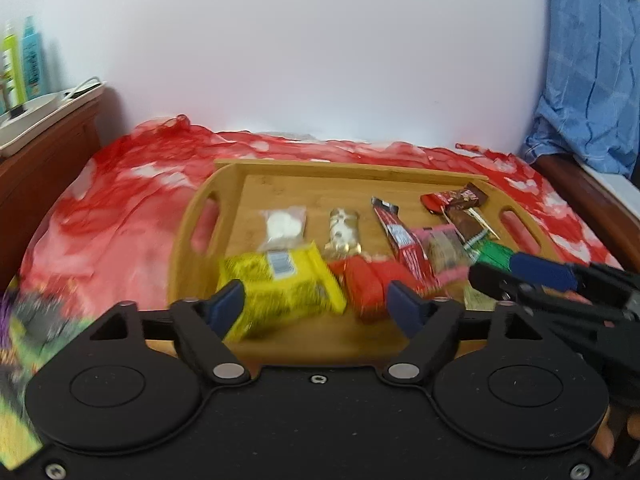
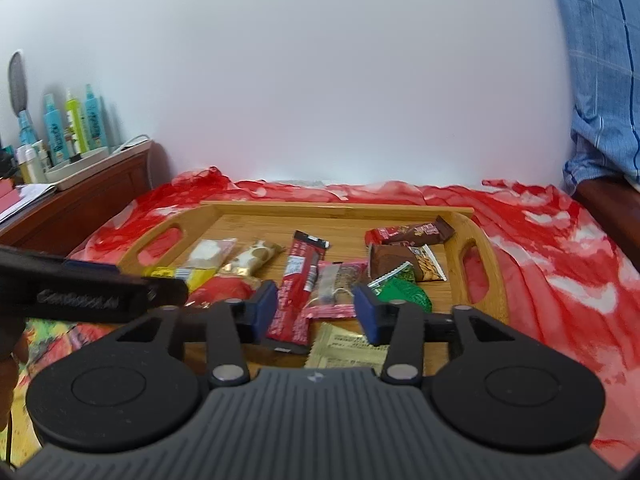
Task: Organize snacks
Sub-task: 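Open both tools to drop the two packets onto the tray, then move both tools back toward the red Biscoff packets, then grasp a red Biscoff packet with the left tool while the right tool grasps the red-patterned biscuit packet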
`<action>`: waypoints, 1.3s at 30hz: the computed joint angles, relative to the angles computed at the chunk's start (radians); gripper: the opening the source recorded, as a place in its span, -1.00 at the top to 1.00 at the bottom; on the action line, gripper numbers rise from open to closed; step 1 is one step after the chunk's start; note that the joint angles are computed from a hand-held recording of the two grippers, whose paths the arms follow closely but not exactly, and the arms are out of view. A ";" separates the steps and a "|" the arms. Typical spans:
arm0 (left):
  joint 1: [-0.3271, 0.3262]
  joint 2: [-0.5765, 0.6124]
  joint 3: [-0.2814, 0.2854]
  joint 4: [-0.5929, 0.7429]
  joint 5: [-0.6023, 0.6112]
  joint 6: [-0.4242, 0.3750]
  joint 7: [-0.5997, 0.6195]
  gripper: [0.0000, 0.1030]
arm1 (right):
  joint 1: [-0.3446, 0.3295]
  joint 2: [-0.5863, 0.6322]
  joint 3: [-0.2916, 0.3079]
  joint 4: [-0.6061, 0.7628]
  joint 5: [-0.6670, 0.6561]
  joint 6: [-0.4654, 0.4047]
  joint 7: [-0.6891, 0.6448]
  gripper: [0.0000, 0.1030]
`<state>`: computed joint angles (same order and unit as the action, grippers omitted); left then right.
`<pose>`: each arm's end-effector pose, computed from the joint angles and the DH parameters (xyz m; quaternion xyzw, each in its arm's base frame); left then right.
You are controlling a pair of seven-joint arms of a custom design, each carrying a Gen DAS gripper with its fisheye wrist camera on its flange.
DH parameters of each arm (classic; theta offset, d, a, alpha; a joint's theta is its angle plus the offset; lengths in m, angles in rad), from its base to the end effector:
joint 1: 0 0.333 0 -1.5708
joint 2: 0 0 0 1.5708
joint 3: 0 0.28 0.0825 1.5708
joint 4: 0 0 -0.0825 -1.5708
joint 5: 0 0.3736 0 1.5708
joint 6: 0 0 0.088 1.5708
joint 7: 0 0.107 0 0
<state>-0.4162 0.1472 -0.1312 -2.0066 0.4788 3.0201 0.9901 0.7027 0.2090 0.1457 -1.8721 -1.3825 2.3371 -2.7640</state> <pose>0.5079 -0.3460 0.4532 -0.4976 0.7553 -0.3745 0.2040 0.4273 0.4545 0.4103 -0.5463 0.6631 -0.3499 0.3734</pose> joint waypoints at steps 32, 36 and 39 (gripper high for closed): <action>0.476 -0.336 -0.336 -0.446 0.428 0.038 -0.526 -0.43 | 0.115 0.096 0.005 0.039 0.007 -0.009 -0.059 -0.71; 0.477 -0.327 -0.323 -0.447 0.450 0.082 -0.579 -0.14 | 0.118 0.115 -0.002 0.058 0.038 -0.009 -0.096 -0.71; 0.427 -0.330 -0.284 -0.454 0.364 0.079 -0.475 0.33 | 0.121 0.126 -0.008 0.068 0.049 0.004 -0.112 -0.71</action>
